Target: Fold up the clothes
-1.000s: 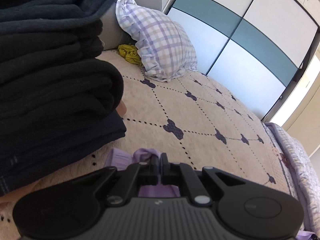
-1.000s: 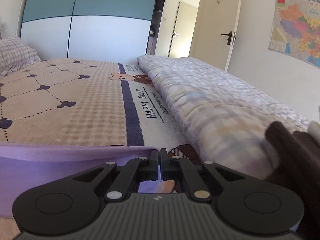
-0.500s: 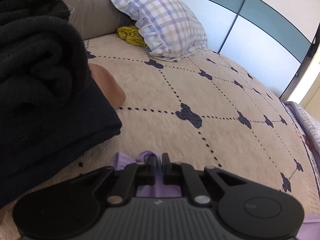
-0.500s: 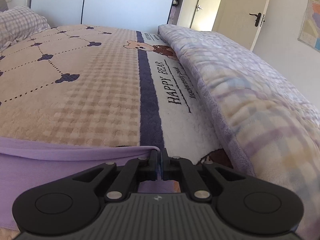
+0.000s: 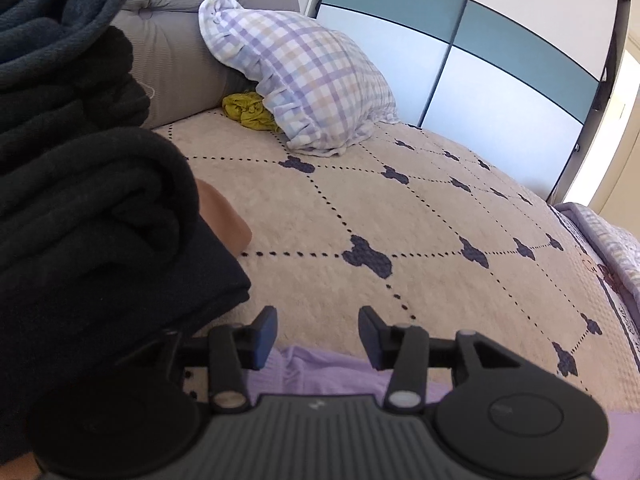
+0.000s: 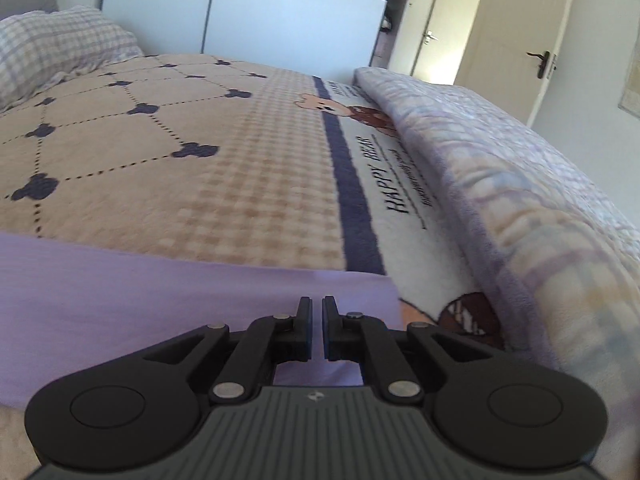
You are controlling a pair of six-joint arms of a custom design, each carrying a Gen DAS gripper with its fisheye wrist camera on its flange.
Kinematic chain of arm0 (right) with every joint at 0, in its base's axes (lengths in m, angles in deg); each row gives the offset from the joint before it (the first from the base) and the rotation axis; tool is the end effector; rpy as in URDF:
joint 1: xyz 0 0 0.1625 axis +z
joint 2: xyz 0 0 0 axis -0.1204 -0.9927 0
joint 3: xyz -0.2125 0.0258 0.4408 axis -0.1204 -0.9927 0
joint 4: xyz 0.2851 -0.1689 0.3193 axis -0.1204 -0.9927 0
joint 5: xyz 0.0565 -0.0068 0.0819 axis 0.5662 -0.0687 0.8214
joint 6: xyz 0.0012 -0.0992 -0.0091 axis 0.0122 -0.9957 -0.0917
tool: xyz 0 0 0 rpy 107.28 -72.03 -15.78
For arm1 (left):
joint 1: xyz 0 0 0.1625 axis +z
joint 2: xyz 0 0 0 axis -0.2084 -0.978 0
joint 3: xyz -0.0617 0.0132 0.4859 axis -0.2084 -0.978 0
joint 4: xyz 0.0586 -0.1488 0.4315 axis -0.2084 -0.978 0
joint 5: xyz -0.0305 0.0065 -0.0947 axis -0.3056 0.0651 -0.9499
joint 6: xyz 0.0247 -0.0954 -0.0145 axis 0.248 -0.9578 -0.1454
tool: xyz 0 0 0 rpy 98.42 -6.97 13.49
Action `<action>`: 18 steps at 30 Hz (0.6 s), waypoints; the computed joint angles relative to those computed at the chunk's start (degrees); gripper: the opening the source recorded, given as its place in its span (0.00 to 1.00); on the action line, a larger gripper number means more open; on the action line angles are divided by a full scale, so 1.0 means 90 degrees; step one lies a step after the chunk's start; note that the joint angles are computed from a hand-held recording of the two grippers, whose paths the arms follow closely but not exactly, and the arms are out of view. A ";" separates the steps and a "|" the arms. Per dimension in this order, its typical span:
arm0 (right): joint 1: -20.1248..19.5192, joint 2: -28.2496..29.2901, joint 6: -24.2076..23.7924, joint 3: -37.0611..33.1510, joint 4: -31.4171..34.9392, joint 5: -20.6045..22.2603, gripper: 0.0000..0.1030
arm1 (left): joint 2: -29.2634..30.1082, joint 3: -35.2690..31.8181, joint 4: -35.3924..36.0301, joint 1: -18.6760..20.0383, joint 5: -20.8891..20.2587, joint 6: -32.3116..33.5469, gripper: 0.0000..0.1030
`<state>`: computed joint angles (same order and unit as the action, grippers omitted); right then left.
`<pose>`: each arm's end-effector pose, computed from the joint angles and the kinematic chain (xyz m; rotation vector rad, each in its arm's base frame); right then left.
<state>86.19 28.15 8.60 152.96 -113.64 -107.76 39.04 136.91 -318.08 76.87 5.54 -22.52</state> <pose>-0.0382 -0.8381 0.1558 0.9406 -2.0735 0.8839 -0.0266 -0.5870 0.1572 -0.4180 1.9044 -1.4637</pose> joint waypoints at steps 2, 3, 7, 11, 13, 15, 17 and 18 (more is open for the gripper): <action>0.0002 -0.0082 0.0060 0.0192 0.0130 0.0099 0.05 | -0.0034 0.0353 -0.0053 -0.0191 -0.0098 -0.0222 0.46; 0.0008 -0.0120 0.0099 0.0277 0.0205 0.0125 0.05 | -0.0026 0.0540 -0.0068 -0.0305 -0.0078 -0.0403 0.48; 0.0010 -0.0411 0.0102 0.0801 0.0577 0.0376 0.07 | 0.0134 0.1483 -0.0450 -0.0830 -0.0029 -0.1609 0.51; -0.0093 -0.1018 0.0333 0.1401 0.1836 0.0844 0.30 | 0.0606 0.2048 -0.1028 -0.1255 0.0466 -0.2398 0.56; -0.0153 -0.1271 0.0372 0.1699 0.2273 0.1034 0.35 | 0.0768 0.2128 -0.1275 -0.1248 0.0332 -0.2515 0.58; -0.0180 -0.1424 0.0265 0.2011 0.2426 0.1082 0.35 | 0.0849 0.2016 -0.1563 -0.1085 0.0086 -0.2298 0.59; -0.0172 -0.1471 -0.0105 0.2349 0.2140 0.1056 0.36 | 0.0868 0.1822 -0.1756 -0.0869 -0.0157 -0.2162 0.59; -0.0161 -0.1470 -0.0344 0.2521 0.1903 0.1035 0.37 | 0.0848 0.1745 -0.1734 -0.0762 -0.0312 -0.2249 0.59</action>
